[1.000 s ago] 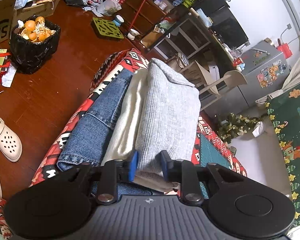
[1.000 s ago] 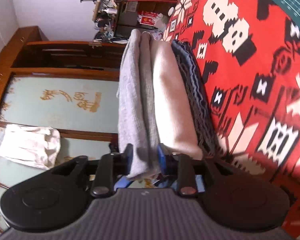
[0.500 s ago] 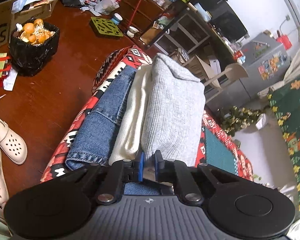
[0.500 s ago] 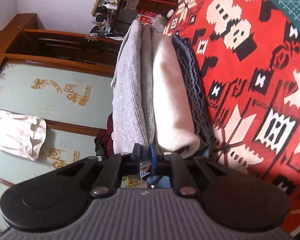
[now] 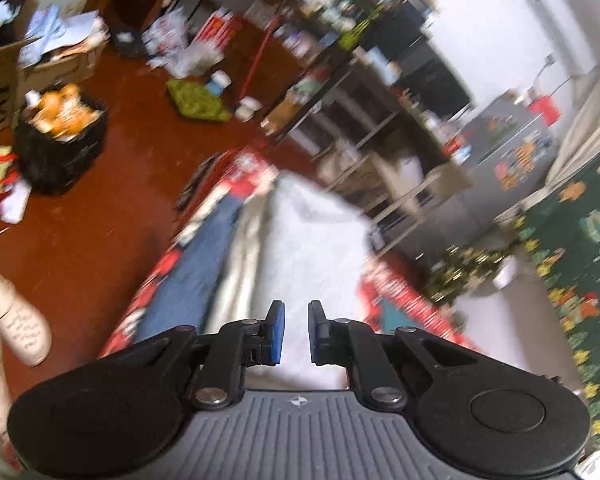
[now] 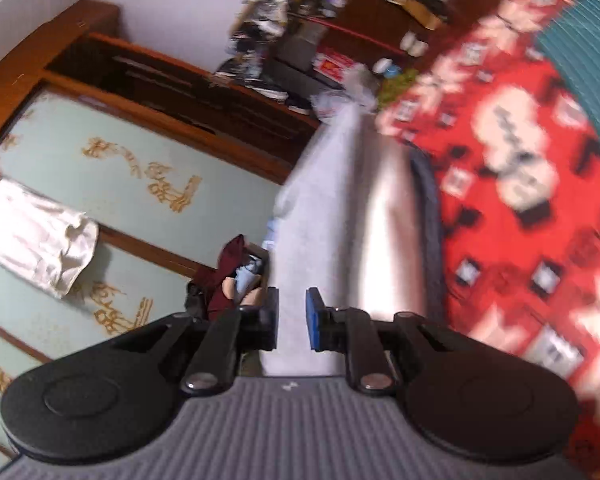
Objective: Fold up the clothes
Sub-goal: 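Lower the grey shirt onto the stack of folded jeans and white clothes, then open both tools to release the shirt on the stack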
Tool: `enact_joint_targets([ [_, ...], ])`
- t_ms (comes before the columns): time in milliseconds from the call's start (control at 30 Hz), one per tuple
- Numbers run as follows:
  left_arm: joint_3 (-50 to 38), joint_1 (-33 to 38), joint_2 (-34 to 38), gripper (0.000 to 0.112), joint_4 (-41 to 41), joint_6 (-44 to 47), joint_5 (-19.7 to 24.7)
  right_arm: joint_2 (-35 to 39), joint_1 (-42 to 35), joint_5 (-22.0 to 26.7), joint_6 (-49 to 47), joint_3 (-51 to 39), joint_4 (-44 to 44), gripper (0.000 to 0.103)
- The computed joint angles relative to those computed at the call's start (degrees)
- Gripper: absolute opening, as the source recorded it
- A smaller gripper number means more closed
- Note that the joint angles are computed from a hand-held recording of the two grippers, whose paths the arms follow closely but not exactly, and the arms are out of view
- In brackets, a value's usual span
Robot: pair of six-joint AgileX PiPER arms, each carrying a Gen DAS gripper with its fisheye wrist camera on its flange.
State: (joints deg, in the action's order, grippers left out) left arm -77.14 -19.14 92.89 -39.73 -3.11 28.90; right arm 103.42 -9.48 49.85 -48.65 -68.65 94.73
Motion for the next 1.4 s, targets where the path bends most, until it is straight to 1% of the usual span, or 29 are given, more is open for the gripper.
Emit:
enact_joint_targets([
  [67, -4.44, -0.33, 4.03, 0.010, -0.17, -0.76, 1.04, 2.78, 1.34, 0.00, 3.22, -4.84, -1.09, 0.017],
  [167, -10.24, -1.69, 9.72, 0.008, 6.22, -6.66, 2.56, 6.95, 3.67, -1.28, 7.42, -10.69, -3.36, 0.017],
  [200, -10.07, -1.73, 10.06, 0.006, 6.77, -6.98, 2.39, 8.01, 4.19, -1.58, 8.20, -11.39, -3.48, 0.017],
  [267, -9.29, -1.67, 10.46, 0.005, 7.27, -7.01, 1.91, 9.66, 4.84, -2.23, 8.04, -11.52, -2.85, 0.010],
  [300, -7.76, -1.48, 9.80, 0.003, 6.33, -5.88, 1.31, 9.86, 4.79, -2.29, 6.94, -10.53, -1.97, 0.004],
  [367, -4.84, -1.09, 8.06, 0.002, 4.35, -3.35, 0.67, 10.22, 4.45, -1.37, 4.26, -8.12, 0.16, 0.004],
  [433, -2.46, -0.84, 6.31, 0.002, 3.09, -1.56, 0.56, 9.66, 3.99, -0.73, 3.06, -5.66, 0.45, 0.004],
  [667, 3.72, -3.19, 1.12, 0.003, 14.17, -9.30, 0.70, 5.42, 2.84, 0.48, -1.32, 3.41, 2.11, 0.004],
  [700, 5.40, -3.17, 0.00, 0.003, 14.37, -10.10, 0.15, 4.56, 2.59, 0.58, -1.78, 4.59, 2.03, 0.005],
  [733, 6.49, -3.51, -1.13, 0.003, 16.33, -12.14, -0.09, 3.62, 2.32, 0.65, -2.20, 5.73, 1.85, 0.008],
  [767, 7.44, -3.93, -2.24, 0.007, 18.63, -14.44, -0.22, 2.69, 2.05, 0.72, -2.59, 6.85, 1.67, 0.008],
  [833, 8.65, -5.04, -4.41, 0.007, 22.23, -17.70, 0.07, 0.13, 1.35, 0.43, -3.16, 9.12, 0.34, 0.010],
  [867, 9.20, -5.64, -5.48, 0.007, 24.02, -19.31, 0.30, -1.38, 0.96, 0.17, -3.55, 10.39, -0.46, 0.013],
  [900, 9.71, -6.25, -6.53, 0.007, 25.83, -20.95, 0.57, -3.19, 0.68, -0.55, -3.70, 11.57, -1.52, 0.020],
  [933, 10.20, -7.40, -7.72, 0.007, 29.13, -23.84, 0.74, -5.12, 0.44, -1.42, -3.69, 12.66, -2.73, 0.023],
  [1000, 10.43, -11.20, -9.86, 0.007, 39.62, -33.02, 2.14, -8.65, -0.60, -1.91, -3.77, 14.53, -5.47, 0.024],
  [1033, 10.03, -13.14, -10.52, 0.008, 44.29, -37.17, 3.38, -10.65, -0.80, -2.65, -2.43, 14.81, -7.91, 0.027],
  [1167, 9.04, -22.05, -13.19, 0.027, 61.32, -52.70, 9.21, -19.00, -1.39, -5.04, 3.84, 15.36, -19.27, 0.036],
  [1233, 7.65, -26.78, -14.16, 0.034, 67.32, -57.83, 13.49, -23.38, -0.85, -5.90, 9.96, 13.83, -28.28, 0.046],
  [1267, 6.78, -29.18, -14.49, 0.041, 69.91, -59.90, 15.83, -25.39, -0.41, -5.95, 13.36, 12.66, -33.17, 0.050],
  [1300, 5.95, -31.40, -14.71, 0.046, 72.31, -61.62, 18.00, -27.36, 0.26, -6.03, 16.44, 11.53, -37.89, 0.061],
  [1333, 5.07, -33.59, -14.85, 0.047, 74.54, -63.11, 20.22, -29.24, 1.07, -5.98, 19.41, 10.34, -42.60, 0.070],
  [1367, 4.10, -35.71, -14.74, 0.052, 76.66, -64.61, 22.29, -31.04, 1.69, -5.71, 21.76, 9.38, -46.60, 0.075],
  [1400, 3.07, -37.81, -14.53, 0.059, 78.65, -65.94, 24.36, -32.74, 2.20, -5.24, 23.44, 8.59, -49.98, 0.080],
])
